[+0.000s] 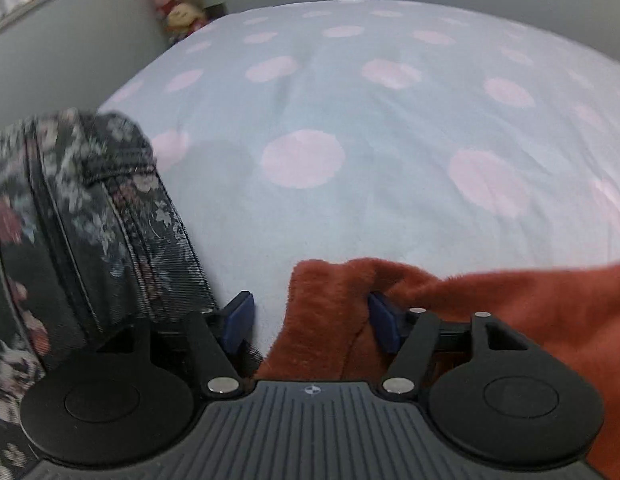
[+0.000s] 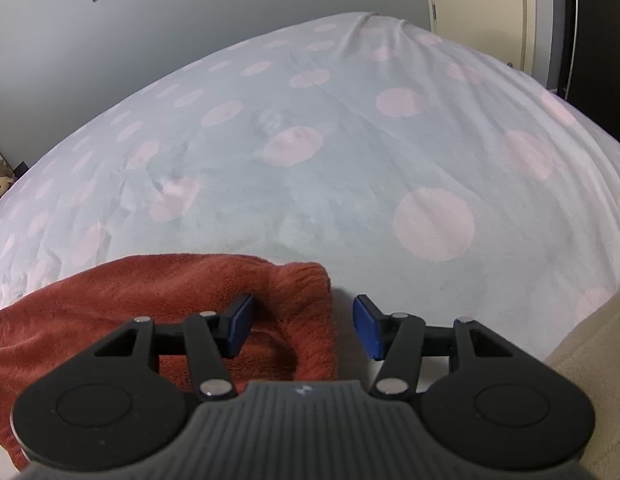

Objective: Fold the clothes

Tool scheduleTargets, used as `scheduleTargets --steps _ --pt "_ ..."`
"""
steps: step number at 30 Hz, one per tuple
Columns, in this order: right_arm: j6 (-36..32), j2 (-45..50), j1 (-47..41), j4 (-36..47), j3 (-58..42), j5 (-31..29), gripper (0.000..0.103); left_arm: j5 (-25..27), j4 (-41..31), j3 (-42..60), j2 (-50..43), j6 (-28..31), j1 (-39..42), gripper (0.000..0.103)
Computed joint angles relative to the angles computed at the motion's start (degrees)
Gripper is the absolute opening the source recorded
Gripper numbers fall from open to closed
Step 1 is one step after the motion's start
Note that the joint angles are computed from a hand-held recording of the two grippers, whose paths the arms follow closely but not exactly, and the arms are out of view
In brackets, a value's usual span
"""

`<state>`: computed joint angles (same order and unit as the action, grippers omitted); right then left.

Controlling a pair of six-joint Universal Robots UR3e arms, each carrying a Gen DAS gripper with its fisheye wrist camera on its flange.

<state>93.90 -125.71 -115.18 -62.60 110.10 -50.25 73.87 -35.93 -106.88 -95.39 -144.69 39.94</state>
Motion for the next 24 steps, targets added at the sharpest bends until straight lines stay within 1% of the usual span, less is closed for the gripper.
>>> scheduleTargets --steps 1,3,4,6,8,9,10,11,12,13,14,16,17,19,20,21,22,23,24 --pt "1.47 0.48 0.87 -2.01 0.57 -0.18 0.068 -0.96 -0.85 -0.01 0.45 0.45 0.4 0.059" --pt "5.63 1.93 2.88 -6.56 1.94 -0.41 0.071 -2.9 -2.67 -0.02 1.41 1.5 1.21 0.04" --pt "7.62 2.95 3.71 -8.13 2.43 -0.44 0.071 -3.41 -3.61 -0.06 2.11 1.68 1.41 0.031" --pt "11.64 6.36 5.5 -9.2 2.37 -0.62 0.071 -4.41 -5.54 -0.11 3.5 2.03 1.8 0.025" --pt "12.99 8.94 6.34 -7.37 1.9 -0.33 0.069 -4.8 -4.33 -0.47 4.55 0.46 2.18 0.022" --pt "13.14 9.58 6.44 -6.33 1.95 0.0 0.06 -4.97 -3.68 -0.63 5.04 -0.36 2.36 0.02" --pt "12.96 9.84 6.45 -5.44 2.13 0.35 0.035 -5.12 -3.03 -0.77 5.52 -1.19 2.54 0.02" --pt "11.47 8.71 5.96 -4.72 2.63 0.82 0.031 -5.26 -2.38 -0.9 5.98 -2.03 2.71 0.019" --pt "8.96 7.09 4.98 -3.44 2.95 1.58 0.024 -5.39 -1.73 -1.0 6.43 -2.88 2.87 0.018" --pt "6.25 5.47 3.79 -1.75 3.1 2.51 0.015 -7.01 1.34 -0.6 5.58 -4.76 3.46 0.017" --pt "3.39 3.94 2.2 0.79 2.82 3.93 0.015 -8.3 2.54 -0.82 6.16 -6.03 4.15 0.017" --pt "0.02 2.04 0.15 4.68 1.89 6.5 0.013 -10.79 4.9 -1.19 7.33 -8.7 5.53 0.017" --pt "-0.16 1.41 0.06 4.89 1.79 7.31 0.013 -10.0 4.7 -0.59 7.19 -9.01 4.97 0.017" --pt "2.57 0.43 1.19 1.66 2.89 8.16 0.013 -5.95 4.39 0.38 6.22 -8.34 2.19 0.018" --pt "5.62 1.05 2.65 -1.24 3.46 7.82 0.013 -3.9 4.2 0.92 5.68 -8.02 0.77 0.02" --pt "8.47 1.7 4.04 -3.92 3.89 7.24 0.015 -2.34 1.35 2.32 5.12 -7.54 -0.35 0.024" --pt "10.86 2.33 5.31 -6.07 4.02 6.04 0.02 -0.37 -0.89 3.29 4.96 -7.38 -1.42 0.025" --pt "12.35 2.75 6.07 -7.24 3.89 5.1 0.024 0.2 -1.51 3.09 5.63 -6.6 -1.62 0.029" --pt "11.13 2.3 5.14 -5.64 3.11 5.04 0.029 0.72 -2.07 2.83 6.35 -5.79 -1.78 0.033"
